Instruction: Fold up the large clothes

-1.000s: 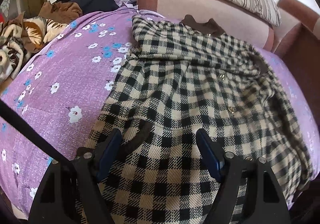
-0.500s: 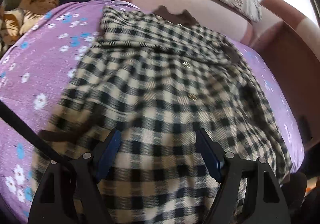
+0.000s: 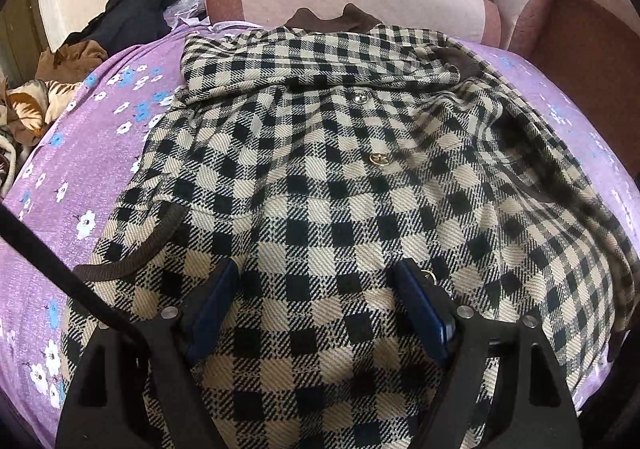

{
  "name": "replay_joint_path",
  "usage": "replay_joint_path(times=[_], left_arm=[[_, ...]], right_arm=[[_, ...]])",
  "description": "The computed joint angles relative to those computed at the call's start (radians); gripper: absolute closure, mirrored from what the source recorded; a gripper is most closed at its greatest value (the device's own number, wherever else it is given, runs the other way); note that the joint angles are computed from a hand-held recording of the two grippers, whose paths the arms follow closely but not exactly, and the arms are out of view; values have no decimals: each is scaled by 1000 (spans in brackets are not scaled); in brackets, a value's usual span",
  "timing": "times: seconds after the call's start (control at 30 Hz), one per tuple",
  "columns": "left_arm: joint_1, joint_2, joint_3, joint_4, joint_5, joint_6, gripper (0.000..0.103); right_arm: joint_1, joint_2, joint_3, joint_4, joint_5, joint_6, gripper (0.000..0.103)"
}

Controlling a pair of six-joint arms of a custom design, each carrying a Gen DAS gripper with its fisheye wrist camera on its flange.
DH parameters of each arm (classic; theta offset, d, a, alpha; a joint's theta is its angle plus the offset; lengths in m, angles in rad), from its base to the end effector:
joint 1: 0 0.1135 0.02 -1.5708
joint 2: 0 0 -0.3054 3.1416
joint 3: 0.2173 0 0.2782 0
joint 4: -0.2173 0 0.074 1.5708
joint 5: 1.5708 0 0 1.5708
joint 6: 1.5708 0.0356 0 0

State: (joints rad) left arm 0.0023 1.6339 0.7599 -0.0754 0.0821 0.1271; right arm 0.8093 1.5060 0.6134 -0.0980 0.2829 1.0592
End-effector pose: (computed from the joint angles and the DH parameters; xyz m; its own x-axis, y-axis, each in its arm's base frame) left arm 0.3233 -0.0022 0.1594 -0.8007 0.1245 -0.5859 0.1482 0.9889 0.0077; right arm 0.1981 0.1934 0.1539 -0.7965 0.3780 -0.4720 0.2146 0.9064 0.3637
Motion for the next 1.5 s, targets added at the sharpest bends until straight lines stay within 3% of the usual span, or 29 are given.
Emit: replay_joint_path(times=[0.23, 0.3, 0.33, 0.37, 0.4, 0.5, 0.67, 0.9, 1.07, 1.3, 1.4, 1.5], left_arm=[[-4, 1, -4, 8, -5, -2, 22], [-4, 1, -3, 8, -4, -2, 22], [-4, 1, -3, 8, -4, -2, 22], [-3, 2, -4, 9, -4, -1, 22], [-5, 2, -3, 9, -5, -3, 22], [-6, -1, -7, 11, -7, -2, 22], [-3, -3, -9, 13, -5, 3, 21], [-8, -2, -12, 17, -9, -4, 21], [-9, -2, -16, 26, -14, -2, 19], [-8, 12, -16, 50, -17, 2, 16], [-7, 18, -13, 57, -19, 0, 15], [-7, 28, -7, 61, -21, -3, 13]], right_arm=[[71, 80, -114, 188, -71, 173, 43], [107, 94, -143, 251, -43, 202, 45], [114, 87, -154, 273, -38, 206, 64], [113, 78, -173, 315, -49, 205, 91], [111, 59, -190, 336, -54, 203, 93], [122, -27, -192, 265, 1, 191, 94], [83, -198, -165, 37, 98, 154, 95], [-175, -318, -125, -171, 112, -40, 96], [-433, -271, -104, -154, 42, -198, 96], [-746, -81, -110, -14, -132, -287, 96], [-808, -12, -109, 40, -189, -269, 96], [-799, 8, -81, 17, -171, -258, 96]])
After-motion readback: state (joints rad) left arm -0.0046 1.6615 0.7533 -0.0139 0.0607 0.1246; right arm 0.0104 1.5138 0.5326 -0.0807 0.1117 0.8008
